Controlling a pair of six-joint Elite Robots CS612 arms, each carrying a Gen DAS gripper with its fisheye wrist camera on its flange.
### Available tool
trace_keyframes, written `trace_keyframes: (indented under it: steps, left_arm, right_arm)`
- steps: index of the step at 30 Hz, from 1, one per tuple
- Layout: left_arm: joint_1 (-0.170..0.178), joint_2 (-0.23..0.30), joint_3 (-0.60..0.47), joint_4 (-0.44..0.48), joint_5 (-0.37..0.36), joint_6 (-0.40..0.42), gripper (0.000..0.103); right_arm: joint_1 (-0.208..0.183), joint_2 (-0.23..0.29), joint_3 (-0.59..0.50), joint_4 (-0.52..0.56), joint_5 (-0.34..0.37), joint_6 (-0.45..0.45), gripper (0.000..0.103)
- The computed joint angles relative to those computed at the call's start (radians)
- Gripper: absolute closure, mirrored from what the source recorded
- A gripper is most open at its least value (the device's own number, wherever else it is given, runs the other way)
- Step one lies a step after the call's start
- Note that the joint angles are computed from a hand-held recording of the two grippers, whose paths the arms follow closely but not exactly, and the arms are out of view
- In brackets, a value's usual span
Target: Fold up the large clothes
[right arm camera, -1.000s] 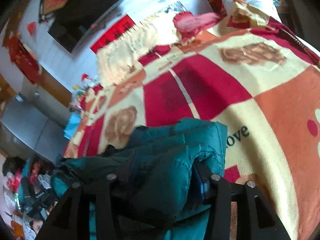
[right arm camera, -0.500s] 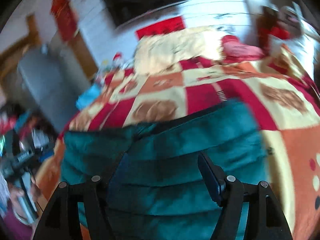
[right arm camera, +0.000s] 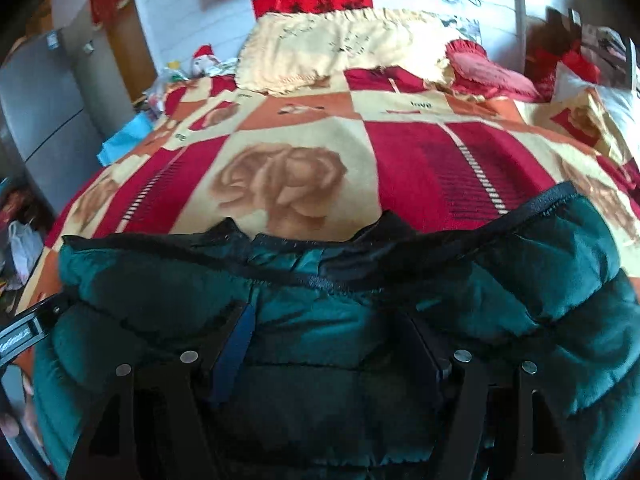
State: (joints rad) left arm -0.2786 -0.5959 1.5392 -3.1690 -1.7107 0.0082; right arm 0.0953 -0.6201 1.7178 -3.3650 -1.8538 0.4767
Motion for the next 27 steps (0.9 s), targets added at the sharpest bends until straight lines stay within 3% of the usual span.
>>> trace_keyframes:
  steps: [5,8,12,15,19,23,27]
  left_arm:
    - [-0.002,0.004,-0.003,-0.002,0.005,0.009,0.02]
    - [-0.002,0.006,-0.004,-0.005,0.005,0.01,0.02]
    - [-0.004,0.006,-0.002,-0.013,0.012,0.006,0.019]
    - [-0.006,0.008,-0.003,-0.017,0.016,0.007,0.018]
    - [-0.008,0.011,-0.007,-0.014,0.019,0.007,0.017]
    - [-0.011,0.013,-0.011,-0.011,0.028,0.007,0.016]
    - [-0.009,0.015,-0.011,-0.02,0.021,0.016,0.016]
  right_arm:
    - [0.0,-0.032,0.017,0.053,0.021,0.011,0.032]
    - [-0.008,-0.074,0.089,-0.055,0.057,0.01,0.032]
    - [-0.013,-0.113,0.162,-0.111,-0.061,0.021,0.032]
    - [-0.037,-0.117,0.174,-0.037,-0.1,0.062,0.032]
    - [-0.072,-0.083,0.164,-0.019,-0.026,0.096,0.031]
    - [-0.066,-0.074,0.137,0.027,-0.059,0.071,0.027]
    - [-0.058,-0.112,0.165,0.043,-0.06,0.093,0.028]
